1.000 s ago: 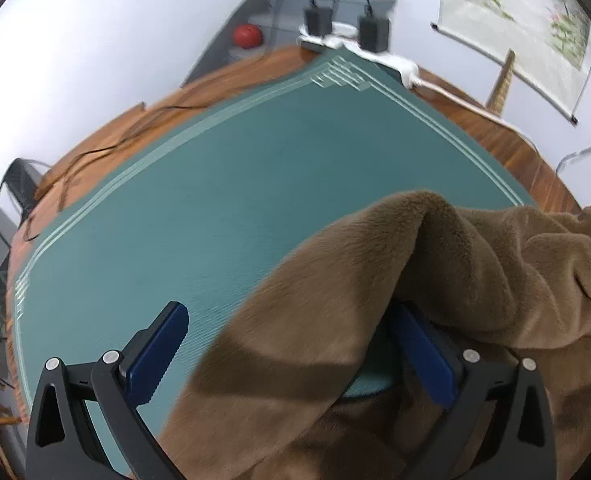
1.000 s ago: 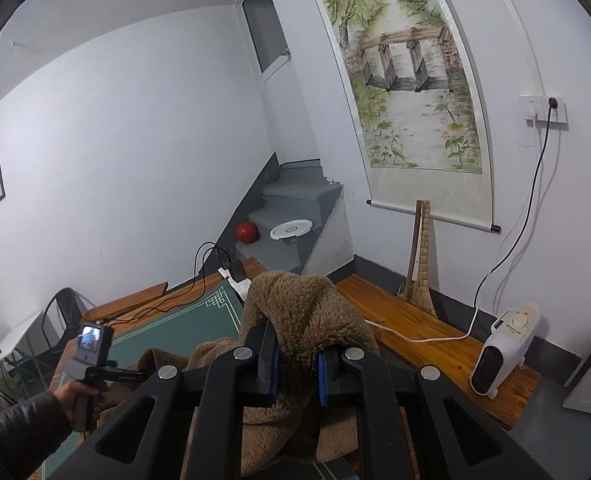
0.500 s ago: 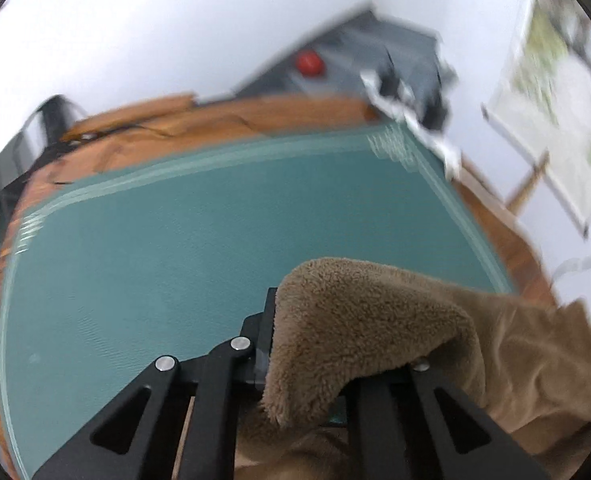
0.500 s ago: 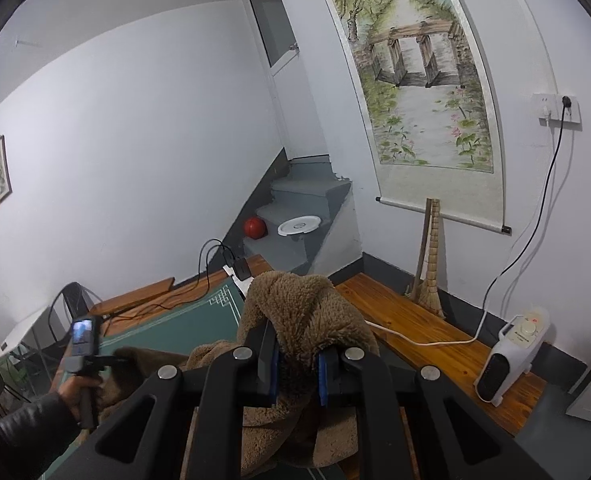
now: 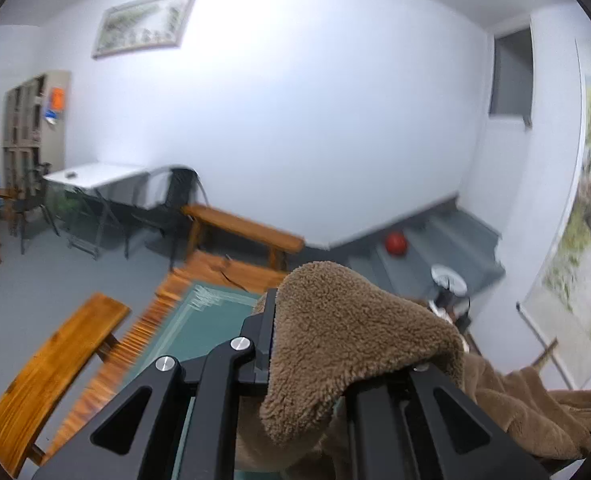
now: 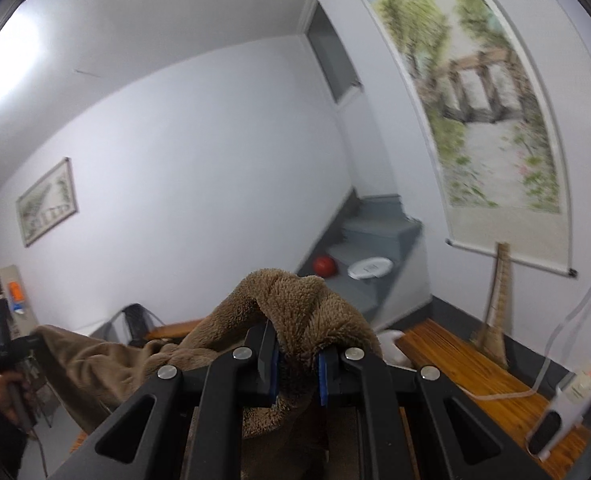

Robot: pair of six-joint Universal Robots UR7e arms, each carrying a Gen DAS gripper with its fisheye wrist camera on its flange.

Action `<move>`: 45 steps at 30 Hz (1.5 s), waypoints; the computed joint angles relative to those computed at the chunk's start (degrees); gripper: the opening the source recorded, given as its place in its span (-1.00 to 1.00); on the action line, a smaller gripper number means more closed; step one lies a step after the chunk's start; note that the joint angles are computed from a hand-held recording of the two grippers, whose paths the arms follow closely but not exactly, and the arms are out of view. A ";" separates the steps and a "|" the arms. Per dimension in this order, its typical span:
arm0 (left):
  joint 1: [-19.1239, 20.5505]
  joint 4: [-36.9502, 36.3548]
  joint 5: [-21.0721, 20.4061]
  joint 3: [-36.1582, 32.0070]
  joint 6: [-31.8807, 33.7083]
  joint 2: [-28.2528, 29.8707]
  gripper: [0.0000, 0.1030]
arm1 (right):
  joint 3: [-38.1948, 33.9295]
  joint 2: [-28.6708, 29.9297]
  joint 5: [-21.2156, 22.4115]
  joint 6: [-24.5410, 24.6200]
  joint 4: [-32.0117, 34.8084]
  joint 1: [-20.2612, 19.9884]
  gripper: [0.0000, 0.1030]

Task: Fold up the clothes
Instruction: 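Raise the sweater high with both grippers to let it hang open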

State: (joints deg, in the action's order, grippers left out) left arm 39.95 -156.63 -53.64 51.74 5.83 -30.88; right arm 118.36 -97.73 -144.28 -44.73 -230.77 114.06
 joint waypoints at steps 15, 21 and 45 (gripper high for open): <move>-7.13 -22.56 11.22 27.74 7.46 -23.38 -0.75 | -2.29 1.76 9.65 -9.61 -1.84 9.38 -0.73; -8.38 -25.62 14.06 31.93 9.91 -27.76 -0.72 | -4.13 4.16 9.48 -17.03 -5.83 14.81 -0.73; 9.67 13.17 9.18 -5.63 -0.33 2.85 -0.68 | -11.75 14.14 8.10 6.91 20.51 -14.80 -0.72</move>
